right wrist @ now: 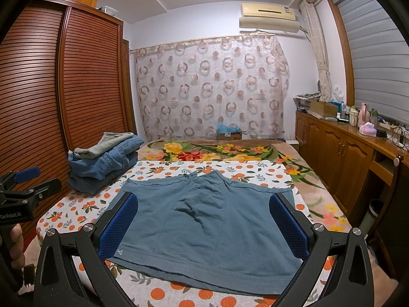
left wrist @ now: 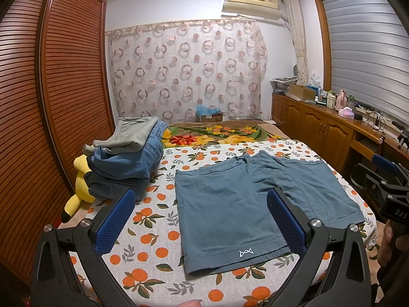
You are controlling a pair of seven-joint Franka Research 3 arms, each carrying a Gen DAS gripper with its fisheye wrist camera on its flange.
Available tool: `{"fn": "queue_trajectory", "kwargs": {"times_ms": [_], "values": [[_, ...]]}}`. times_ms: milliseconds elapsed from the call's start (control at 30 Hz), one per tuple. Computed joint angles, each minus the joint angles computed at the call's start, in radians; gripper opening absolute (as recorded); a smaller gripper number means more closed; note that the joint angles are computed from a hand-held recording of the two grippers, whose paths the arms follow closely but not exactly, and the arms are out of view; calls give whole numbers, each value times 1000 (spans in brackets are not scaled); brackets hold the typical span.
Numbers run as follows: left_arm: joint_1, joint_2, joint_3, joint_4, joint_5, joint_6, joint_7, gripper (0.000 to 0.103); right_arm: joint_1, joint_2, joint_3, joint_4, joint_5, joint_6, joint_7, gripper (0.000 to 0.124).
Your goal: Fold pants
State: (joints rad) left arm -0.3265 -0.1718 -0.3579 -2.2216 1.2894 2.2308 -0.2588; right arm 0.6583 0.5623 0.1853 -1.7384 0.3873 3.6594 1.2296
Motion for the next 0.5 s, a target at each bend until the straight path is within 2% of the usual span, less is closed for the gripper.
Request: {"fn": "queue_trajectory", "kwargs": {"times_ms": [500], "values": [[-3, 1, 0, 0, 4, -4, -4, 103, 7, -7, 0, -6, 5, 1, -3, 103]]}}
